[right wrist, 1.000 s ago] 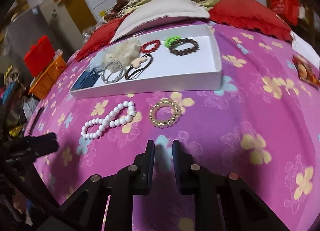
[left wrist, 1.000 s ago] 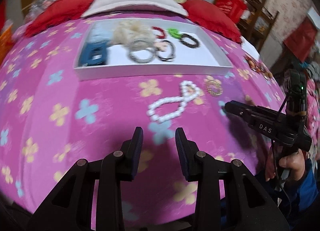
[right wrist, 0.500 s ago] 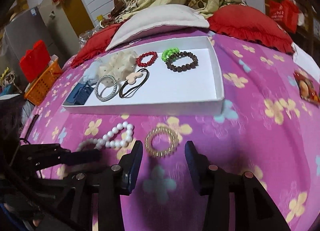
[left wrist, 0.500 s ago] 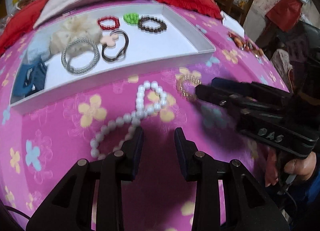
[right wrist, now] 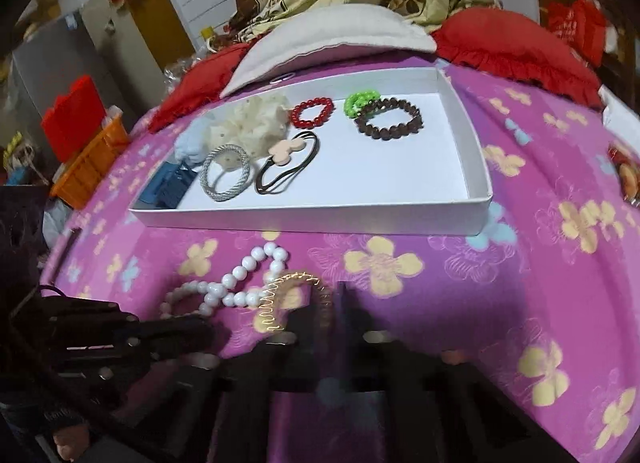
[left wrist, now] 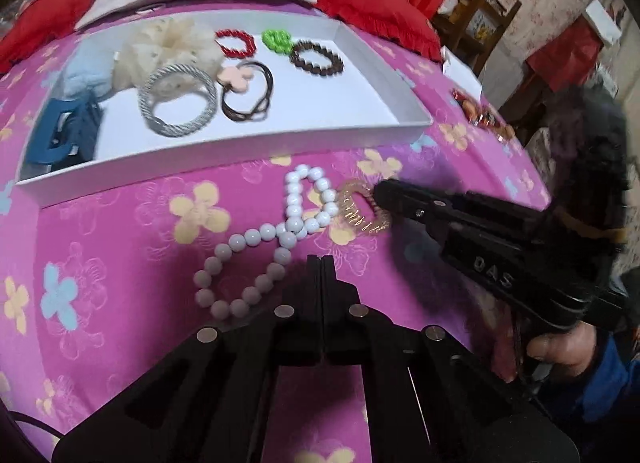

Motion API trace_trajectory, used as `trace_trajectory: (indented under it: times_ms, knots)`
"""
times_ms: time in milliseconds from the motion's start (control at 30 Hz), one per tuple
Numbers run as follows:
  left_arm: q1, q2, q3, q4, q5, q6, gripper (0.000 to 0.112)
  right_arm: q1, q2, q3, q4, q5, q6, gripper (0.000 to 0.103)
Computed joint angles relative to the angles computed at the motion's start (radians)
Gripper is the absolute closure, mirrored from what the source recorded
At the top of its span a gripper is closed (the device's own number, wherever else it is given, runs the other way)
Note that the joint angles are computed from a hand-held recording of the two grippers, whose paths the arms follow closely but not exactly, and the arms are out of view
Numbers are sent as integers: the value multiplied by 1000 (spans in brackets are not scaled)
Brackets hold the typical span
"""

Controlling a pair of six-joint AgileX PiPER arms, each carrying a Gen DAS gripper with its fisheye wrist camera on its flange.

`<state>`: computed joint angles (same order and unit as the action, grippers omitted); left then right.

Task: Organize jewelry
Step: 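Grasp the gold coil hair tie with the right tool, then lift the gold coil with the right tool while the left tool grasps the white pearl necklace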

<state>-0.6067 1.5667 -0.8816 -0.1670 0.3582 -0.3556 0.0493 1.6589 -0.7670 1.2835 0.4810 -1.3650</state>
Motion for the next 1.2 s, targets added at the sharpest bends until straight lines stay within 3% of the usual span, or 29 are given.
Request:
trace_trajectory:
  times_ms: [300,367,433,533,667,733,800,933,1000,1033,1100,1200]
  knots:
    - [-14,-99,41,196,36,-210,112,-35,-52,49,-26,22,27,100]
    - [-16,-98,47,215,43,-231,112,-35,-59,54,-58,11,56,95]
    - [-25,-92,47,239,53,-242,110,-26,-80,74,-38,-17,27,77]
    - [-48,-69,34,350,71,-331,104,-17,-85,79,-21,-26,0,71]
    - [-20,-67,44,263,30,-227,99,21,-59,50,-48,-52,22,71]
    - [-19,-78,55,171,-2,-120,90,40,-44,39,-51,-65,25,71]
    - [-42,-64,44,192,-10,-117,80,63,-30,30,-55,-86,28,71]
    - [-62,17,-17,257,17,-145,80,108,-20,30,-14,-138,-12,71]
    - [-45,47,-30,208,18,-98,80,116,-17,28,-3,-150,-29,71]
    - [-37,49,-22,194,-10,-86,82,121,-15,25,-16,-154,-18,78]
    - [-26,64,-32,178,-3,-68,112,126,-10,16,-46,-148,12,92]
    - [23,64,-16,-9,-21,103,112,106,0,3,-51,-91,29,94]
